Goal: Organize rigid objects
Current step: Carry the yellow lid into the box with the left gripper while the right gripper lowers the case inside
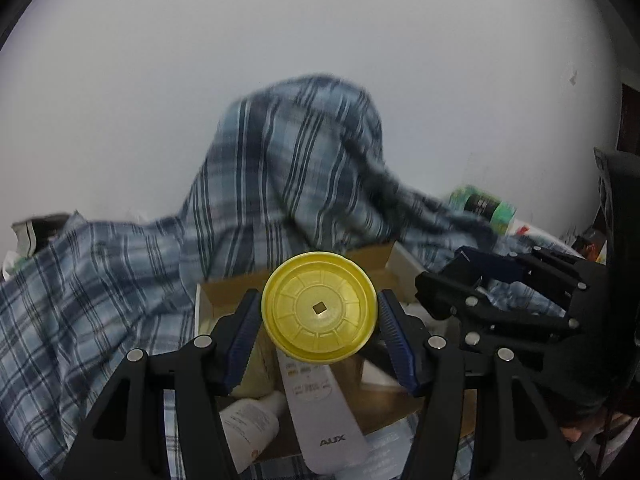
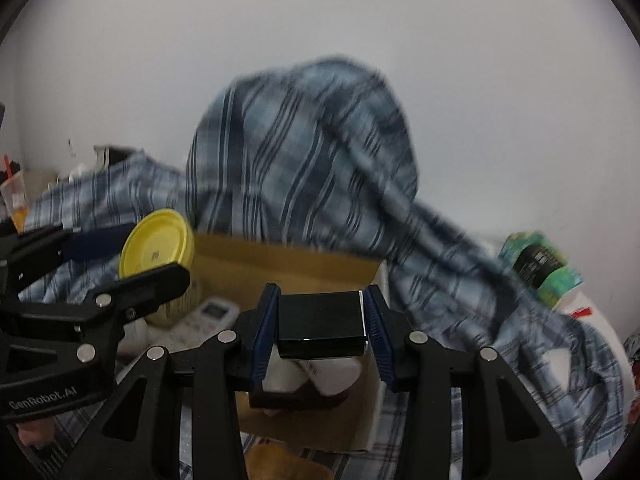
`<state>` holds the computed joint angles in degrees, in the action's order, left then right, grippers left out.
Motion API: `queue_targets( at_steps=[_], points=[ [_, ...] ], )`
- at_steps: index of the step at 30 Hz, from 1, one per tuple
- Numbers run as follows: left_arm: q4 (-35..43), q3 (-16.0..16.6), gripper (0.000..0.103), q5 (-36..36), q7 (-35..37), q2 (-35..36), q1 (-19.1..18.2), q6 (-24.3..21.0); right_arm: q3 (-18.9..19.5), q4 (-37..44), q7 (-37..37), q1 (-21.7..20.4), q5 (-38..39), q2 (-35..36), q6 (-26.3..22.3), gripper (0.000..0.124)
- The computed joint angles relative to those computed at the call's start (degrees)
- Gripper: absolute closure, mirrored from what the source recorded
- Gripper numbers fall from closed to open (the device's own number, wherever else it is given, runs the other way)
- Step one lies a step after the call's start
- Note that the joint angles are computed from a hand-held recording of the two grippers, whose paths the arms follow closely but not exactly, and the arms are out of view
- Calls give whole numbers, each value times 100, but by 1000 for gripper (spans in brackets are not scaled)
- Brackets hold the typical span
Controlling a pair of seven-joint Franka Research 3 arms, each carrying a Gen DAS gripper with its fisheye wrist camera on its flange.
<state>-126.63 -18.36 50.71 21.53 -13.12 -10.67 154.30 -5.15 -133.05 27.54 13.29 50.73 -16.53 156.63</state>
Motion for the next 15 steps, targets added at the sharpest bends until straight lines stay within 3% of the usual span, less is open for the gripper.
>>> queue_targets(
  at_steps=[6, 8, 11, 12, 15],
  points=[
    [-79, 33, 42, -45, -107, 137, -1, -70, 40, 63, 138, -98, -210, 201, -331, 82],
    [-57, 43, 37, -52, -101, 169, -15, -120, 31, 79, 93, -109, -162, 205, -416, 82],
    [-76, -29, 21, 382, -538, 81, 57, -217, 63, 101, 176, -156, -155, 243, -293, 69],
    [-91, -19, 19, 451, -626, 52, 65, -189, 45, 133, 198, -167, -119, 261, -323, 63],
    [-152, 27, 19, 491, -716, -63, 75, -89, 31, 195, 254, -215, -91, 271, -358, 63]
  ],
)
